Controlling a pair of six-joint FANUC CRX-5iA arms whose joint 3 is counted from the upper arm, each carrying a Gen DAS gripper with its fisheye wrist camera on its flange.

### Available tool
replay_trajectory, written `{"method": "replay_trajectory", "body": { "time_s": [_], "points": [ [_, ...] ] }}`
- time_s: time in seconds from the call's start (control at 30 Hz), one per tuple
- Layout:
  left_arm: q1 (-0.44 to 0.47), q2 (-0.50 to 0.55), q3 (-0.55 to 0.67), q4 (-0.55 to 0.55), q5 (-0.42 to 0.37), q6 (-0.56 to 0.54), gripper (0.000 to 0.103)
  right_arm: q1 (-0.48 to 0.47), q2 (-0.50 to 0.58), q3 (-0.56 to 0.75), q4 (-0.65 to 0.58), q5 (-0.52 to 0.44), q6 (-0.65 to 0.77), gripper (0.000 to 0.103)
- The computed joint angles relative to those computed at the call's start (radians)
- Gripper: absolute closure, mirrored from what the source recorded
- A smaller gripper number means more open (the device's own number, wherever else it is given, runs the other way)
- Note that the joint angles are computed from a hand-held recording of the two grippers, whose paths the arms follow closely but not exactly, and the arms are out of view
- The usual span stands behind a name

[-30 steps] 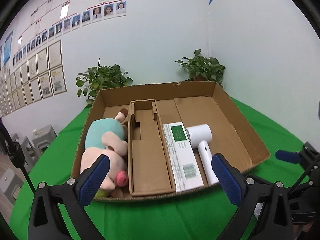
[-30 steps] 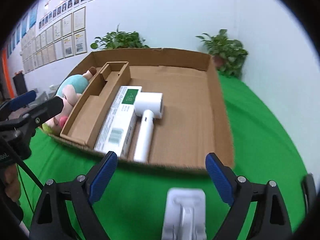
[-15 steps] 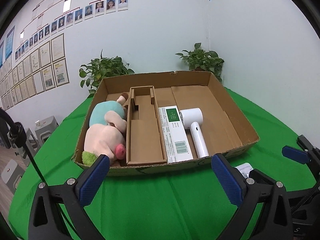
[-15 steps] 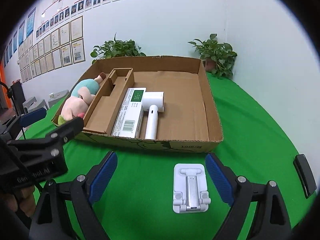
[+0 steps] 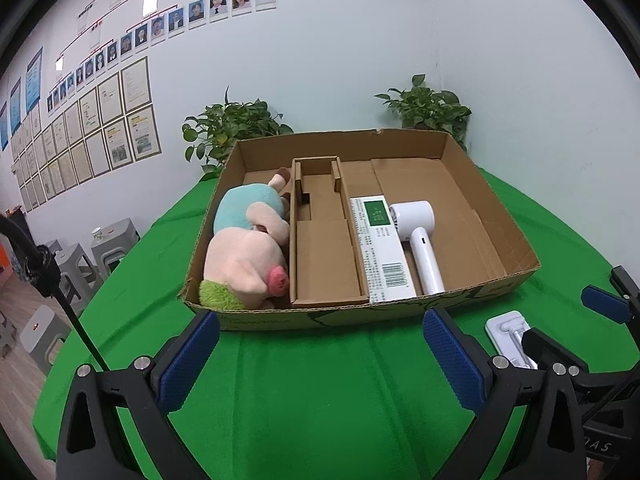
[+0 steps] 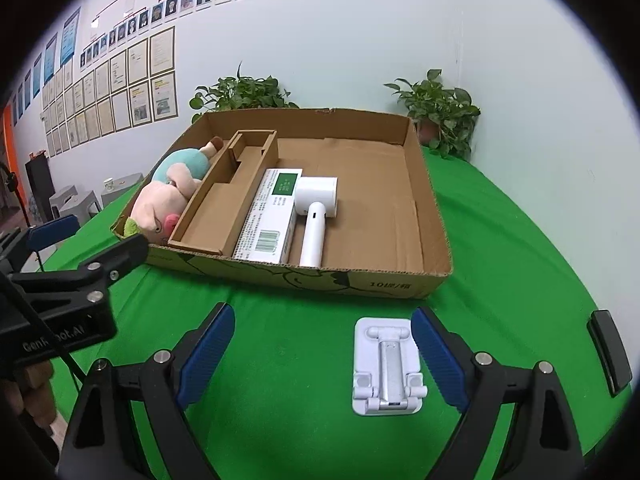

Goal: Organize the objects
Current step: 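Open the right gripper, withdraw, and move toward the white phone stand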

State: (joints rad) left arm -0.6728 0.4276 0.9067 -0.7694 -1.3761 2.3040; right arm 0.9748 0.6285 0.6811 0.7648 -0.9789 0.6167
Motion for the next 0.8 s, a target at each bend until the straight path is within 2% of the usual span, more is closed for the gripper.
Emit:
{"method": "replay_trajectory", "body": {
  "time_s": [0.27,0.43,0.63,0.7,0.8],
  "points": [
    [0.014,0.010,-0.007,0.025,0.008,0.031,0.000,-0.007,0.006,0.006,-0.013,-0.005,-0.021,0.013],
    [0.029,0.013,-0.019,0.055,0.037,0.041,0.000,-0.011,-0.016,-0.037,-0.002,0.025,-0.037,0.013],
    [0.051,0.007,-0.052,0.092,0.088,0.029,0.000,-0.030,-0.043,-0.077,-0.084,0.100,0.008,0.013],
    [0.074,-0.005,-0.084,0.142,0.120,0.019,0.000,-0.036,-0.056,-0.096,-0.134,0.115,0.042,0.013],
    [0.118,-0.016,-0.137,0.259,0.172,-0.032,0.000,-0.049,-0.051,-0.099,-0.199,0.040,0.086,0.013]
  ]
}}
